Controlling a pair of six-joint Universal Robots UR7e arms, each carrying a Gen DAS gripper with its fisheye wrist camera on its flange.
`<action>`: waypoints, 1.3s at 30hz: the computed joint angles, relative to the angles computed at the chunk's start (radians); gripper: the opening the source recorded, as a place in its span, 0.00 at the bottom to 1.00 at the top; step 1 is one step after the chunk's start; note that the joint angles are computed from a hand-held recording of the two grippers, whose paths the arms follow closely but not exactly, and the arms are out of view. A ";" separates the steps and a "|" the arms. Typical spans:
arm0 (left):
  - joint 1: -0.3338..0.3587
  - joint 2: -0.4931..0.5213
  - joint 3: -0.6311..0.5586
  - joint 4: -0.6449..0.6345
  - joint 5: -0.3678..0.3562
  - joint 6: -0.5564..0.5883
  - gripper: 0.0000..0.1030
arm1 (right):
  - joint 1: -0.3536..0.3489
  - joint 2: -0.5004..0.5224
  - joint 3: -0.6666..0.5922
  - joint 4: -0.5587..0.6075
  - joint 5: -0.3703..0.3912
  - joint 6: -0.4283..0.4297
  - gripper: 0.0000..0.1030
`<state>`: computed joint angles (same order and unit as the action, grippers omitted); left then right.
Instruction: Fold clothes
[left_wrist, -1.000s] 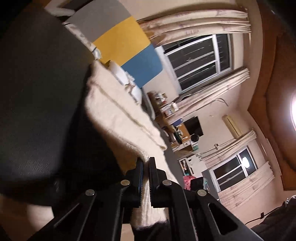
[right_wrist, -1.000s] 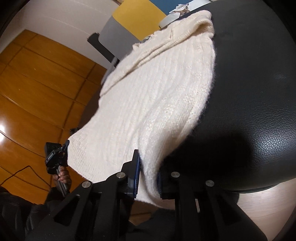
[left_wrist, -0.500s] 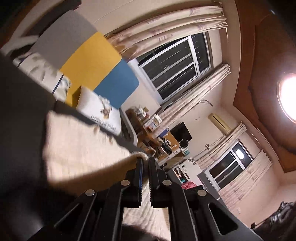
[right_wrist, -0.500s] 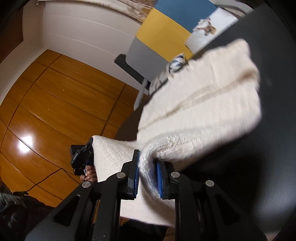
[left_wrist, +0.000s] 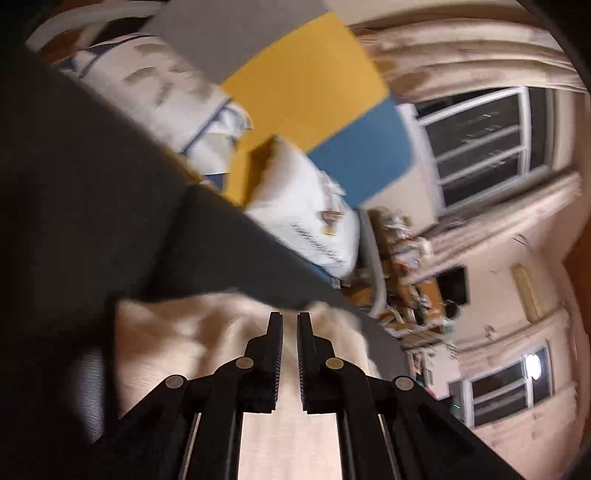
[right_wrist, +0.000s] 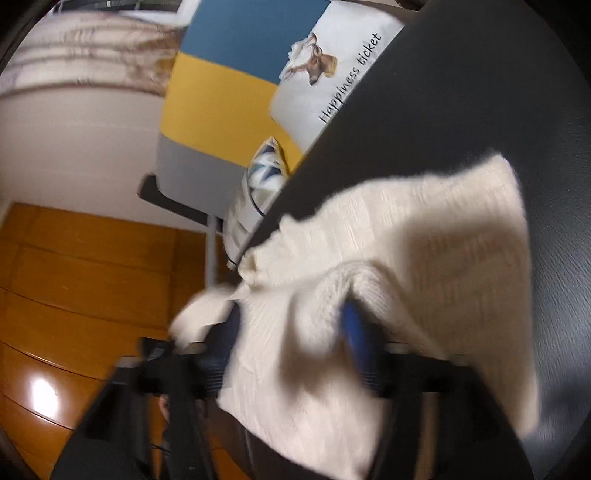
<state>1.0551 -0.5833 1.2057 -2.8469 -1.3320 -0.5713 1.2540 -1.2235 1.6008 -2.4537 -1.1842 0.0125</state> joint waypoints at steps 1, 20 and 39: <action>0.002 -0.007 0.023 -0.031 0.000 -0.007 0.11 | -0.007 -0.001 0.001 0.004 0.021 -0.007 0.75; -0.108 -0.155 0.331 0.088 0.221 0.081 0.12 | 0.160 -0.098 0.215 -0.098 -0.532 -0.428 0.75; -0.372 -0.459 0.878 -0.015 0.440 -0.201 0.19 | 0.327 -0.396 0.712 -0.401 -0.870 -0.615 0.80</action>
<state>0.6831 -1.0423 2.0839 -2.8614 -0.8919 -0.7725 1.5809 -1.6196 2.3128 -2.8549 -2.0538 -0.6025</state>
